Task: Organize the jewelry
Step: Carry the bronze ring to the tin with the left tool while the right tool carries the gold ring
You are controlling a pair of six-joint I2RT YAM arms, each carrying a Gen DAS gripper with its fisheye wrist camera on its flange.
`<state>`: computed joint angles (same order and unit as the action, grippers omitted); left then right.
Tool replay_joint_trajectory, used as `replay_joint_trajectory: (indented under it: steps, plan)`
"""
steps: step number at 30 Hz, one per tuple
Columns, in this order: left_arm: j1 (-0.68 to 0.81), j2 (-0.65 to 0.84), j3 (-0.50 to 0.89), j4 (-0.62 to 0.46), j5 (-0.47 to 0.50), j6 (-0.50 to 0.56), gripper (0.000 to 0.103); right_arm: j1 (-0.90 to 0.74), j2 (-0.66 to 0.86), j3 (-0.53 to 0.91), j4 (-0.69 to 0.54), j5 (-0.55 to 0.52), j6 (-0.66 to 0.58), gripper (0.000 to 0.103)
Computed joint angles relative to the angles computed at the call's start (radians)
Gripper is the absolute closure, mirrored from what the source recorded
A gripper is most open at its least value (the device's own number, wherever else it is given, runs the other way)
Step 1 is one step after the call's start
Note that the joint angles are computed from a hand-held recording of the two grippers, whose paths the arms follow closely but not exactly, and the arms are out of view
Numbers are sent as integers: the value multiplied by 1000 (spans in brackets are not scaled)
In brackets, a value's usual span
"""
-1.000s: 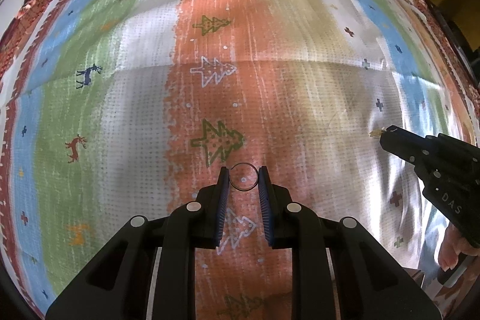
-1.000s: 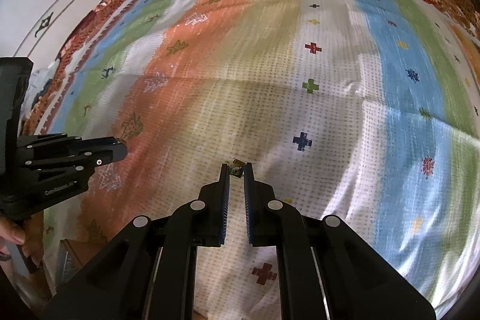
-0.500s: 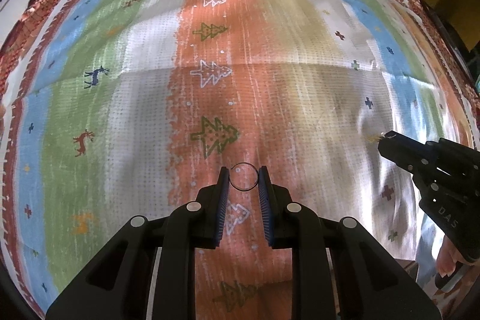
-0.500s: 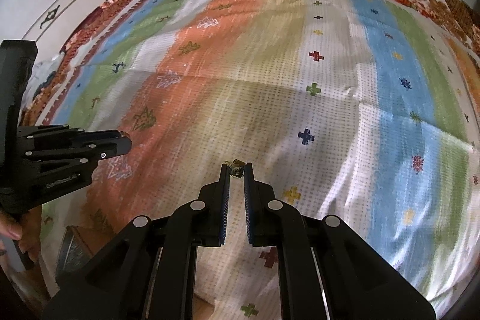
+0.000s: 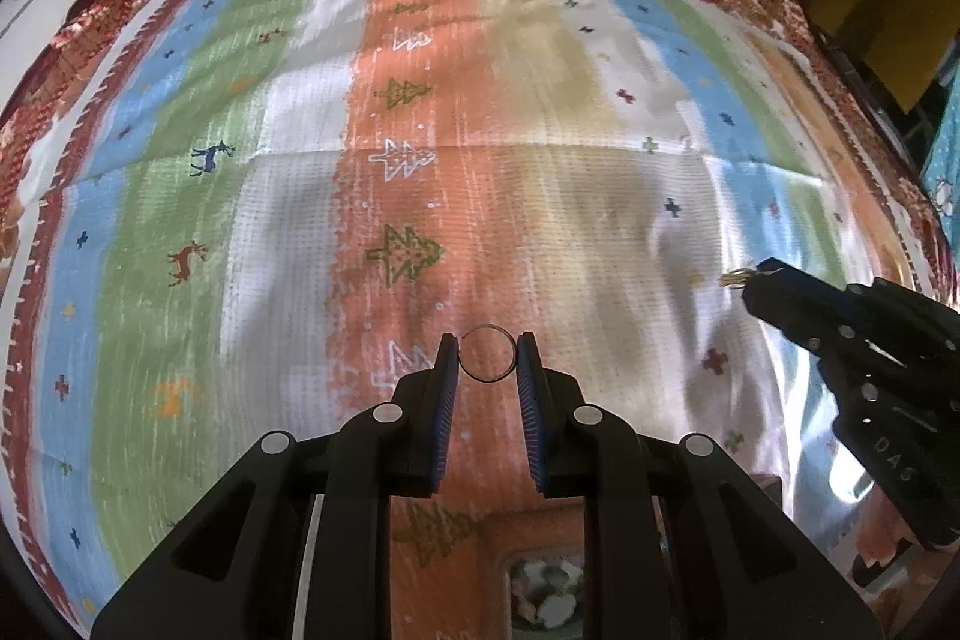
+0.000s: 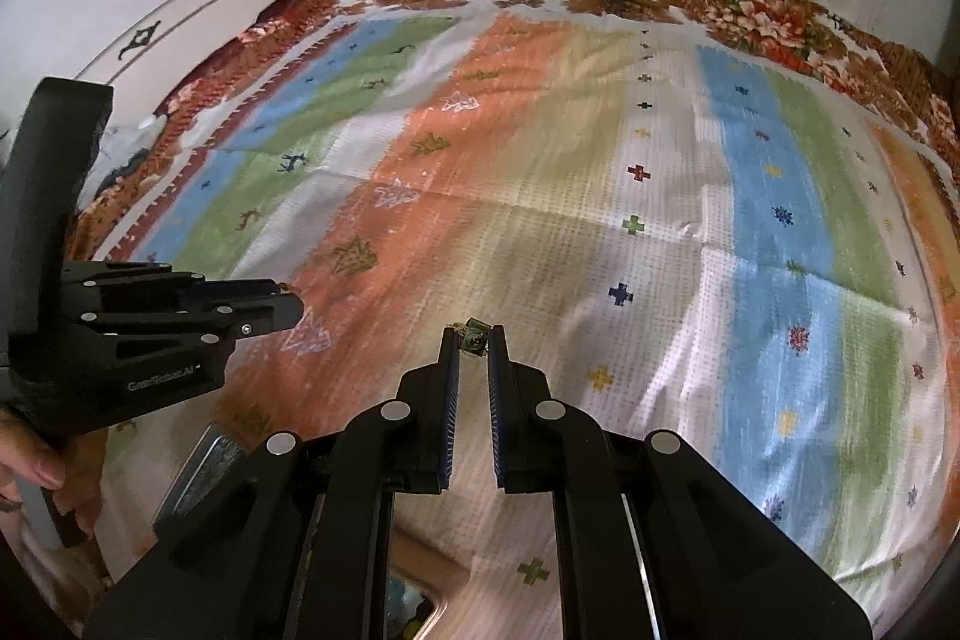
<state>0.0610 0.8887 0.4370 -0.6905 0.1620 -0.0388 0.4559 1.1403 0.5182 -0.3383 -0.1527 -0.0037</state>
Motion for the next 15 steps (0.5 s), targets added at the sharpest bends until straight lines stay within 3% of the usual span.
replay_joint_trajectory:
  steps: [15]
  plan:
    - [-33, -420, -2, -284, 24, 0, 84, 98, -354, -81, -147, 29, 52, 93]
